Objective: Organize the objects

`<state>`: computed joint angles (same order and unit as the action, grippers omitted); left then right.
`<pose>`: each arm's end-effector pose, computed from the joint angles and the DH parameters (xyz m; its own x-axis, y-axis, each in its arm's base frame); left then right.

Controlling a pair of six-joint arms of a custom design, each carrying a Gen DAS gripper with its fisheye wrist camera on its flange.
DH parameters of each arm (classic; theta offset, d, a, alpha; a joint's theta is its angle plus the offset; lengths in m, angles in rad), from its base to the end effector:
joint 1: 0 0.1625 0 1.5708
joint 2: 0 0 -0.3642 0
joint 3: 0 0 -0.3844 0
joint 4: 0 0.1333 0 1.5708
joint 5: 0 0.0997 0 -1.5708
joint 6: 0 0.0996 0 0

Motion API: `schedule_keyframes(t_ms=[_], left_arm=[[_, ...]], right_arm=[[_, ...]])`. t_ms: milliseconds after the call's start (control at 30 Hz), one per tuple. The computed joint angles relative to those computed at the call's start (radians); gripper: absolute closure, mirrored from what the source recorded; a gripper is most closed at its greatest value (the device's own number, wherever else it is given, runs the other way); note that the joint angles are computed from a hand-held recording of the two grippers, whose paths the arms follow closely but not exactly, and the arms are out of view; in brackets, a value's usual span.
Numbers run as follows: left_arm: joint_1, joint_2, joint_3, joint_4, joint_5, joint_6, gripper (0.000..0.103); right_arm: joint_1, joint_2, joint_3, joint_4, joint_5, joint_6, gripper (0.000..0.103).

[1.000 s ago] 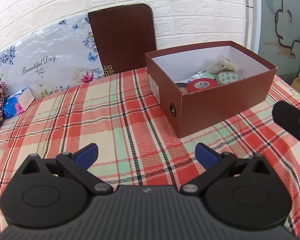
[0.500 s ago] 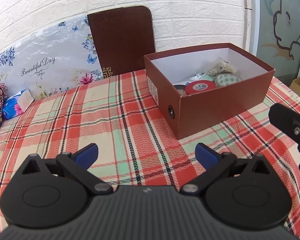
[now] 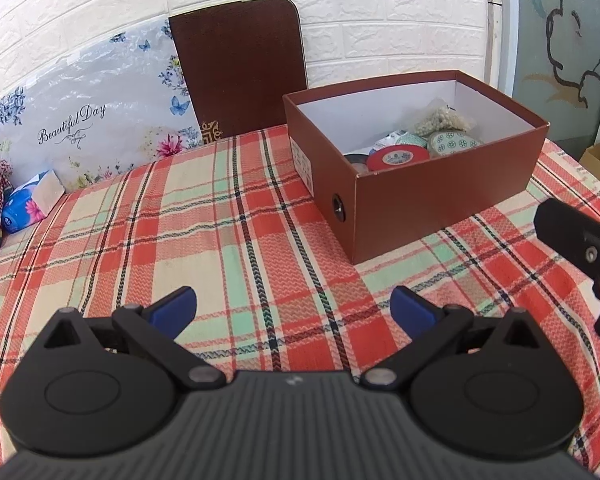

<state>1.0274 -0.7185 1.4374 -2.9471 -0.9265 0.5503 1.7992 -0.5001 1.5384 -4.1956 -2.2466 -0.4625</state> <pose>-0.1920 -0.6913 0.1470 -0.5310 0.4389 -0.7248 0.8060 0.5256 -0.2722 0.2029 -0.5595 0.1069 -0.8084 0.3939 0.4373 -0.3991 0.1793 -0.8992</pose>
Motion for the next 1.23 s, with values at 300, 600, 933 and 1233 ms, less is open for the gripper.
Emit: schedule_keyframes(t_ms=[300,600,933,1233], left_arm=[[0.001,0.007,-0.008,0.006,0.021,-0.013,0.000],[0.003,0.009,-0.011,0.019,0.029,-0.023,0.000],[0.006,0.009,-0.014,0.040,0.028,-0.030,0.000],[0.010,0.003,-0.013,0.066,0.007,-0.043,0.000]], right_arm=[[-0.002,-0.001,0.003,0.011,-0.005,0.014,0.001],[-0.006,-0.005,0.009,0.023,-0.003,0.021,0.001],[-0.008,-0.008,0.010,0.035,-0.004,0.029,0.001],[-0.014,-0.005,0.011,0.038,0.001,0.027,0.001]])
